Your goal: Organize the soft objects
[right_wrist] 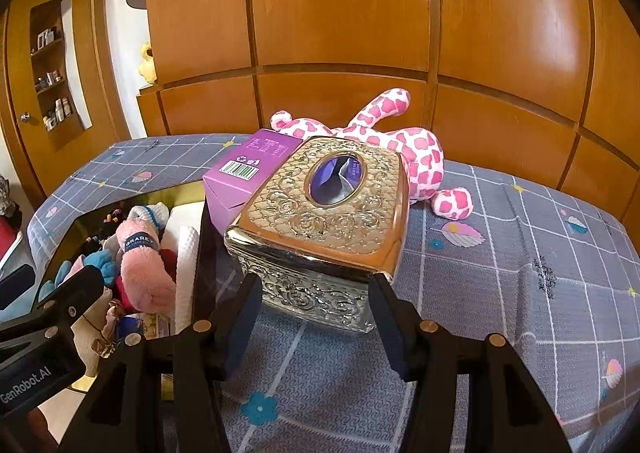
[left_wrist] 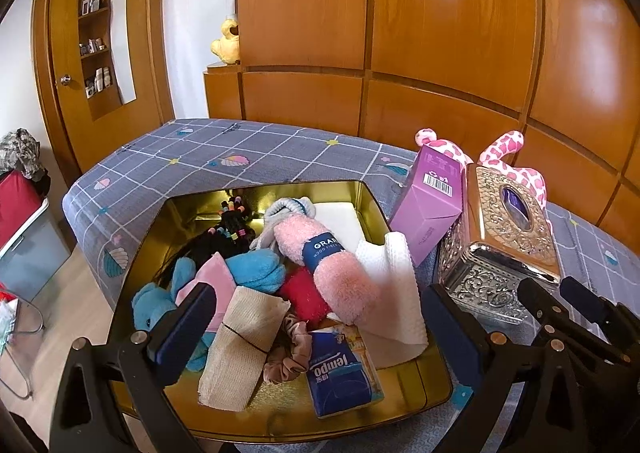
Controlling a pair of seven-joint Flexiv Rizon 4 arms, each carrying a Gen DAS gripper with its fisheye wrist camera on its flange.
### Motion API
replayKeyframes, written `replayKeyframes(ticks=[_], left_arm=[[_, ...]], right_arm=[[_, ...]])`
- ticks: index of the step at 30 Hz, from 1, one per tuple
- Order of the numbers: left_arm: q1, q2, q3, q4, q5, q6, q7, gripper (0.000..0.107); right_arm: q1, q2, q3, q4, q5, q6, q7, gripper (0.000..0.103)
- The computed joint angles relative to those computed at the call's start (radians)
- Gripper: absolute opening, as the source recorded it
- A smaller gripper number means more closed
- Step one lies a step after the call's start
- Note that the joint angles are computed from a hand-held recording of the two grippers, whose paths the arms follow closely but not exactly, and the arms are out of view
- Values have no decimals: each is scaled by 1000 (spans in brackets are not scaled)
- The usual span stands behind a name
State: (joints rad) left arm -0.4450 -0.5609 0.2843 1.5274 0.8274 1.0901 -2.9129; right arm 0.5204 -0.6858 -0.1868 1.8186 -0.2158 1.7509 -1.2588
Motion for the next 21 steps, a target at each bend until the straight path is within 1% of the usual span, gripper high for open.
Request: replayKeyframes(ticks=[21], left_arm=[[0, 5, -6, 3, 8, -5, -5, 103]], right_arm=[[-3, 2, 4, 2, -1, -3, -1, 56]])
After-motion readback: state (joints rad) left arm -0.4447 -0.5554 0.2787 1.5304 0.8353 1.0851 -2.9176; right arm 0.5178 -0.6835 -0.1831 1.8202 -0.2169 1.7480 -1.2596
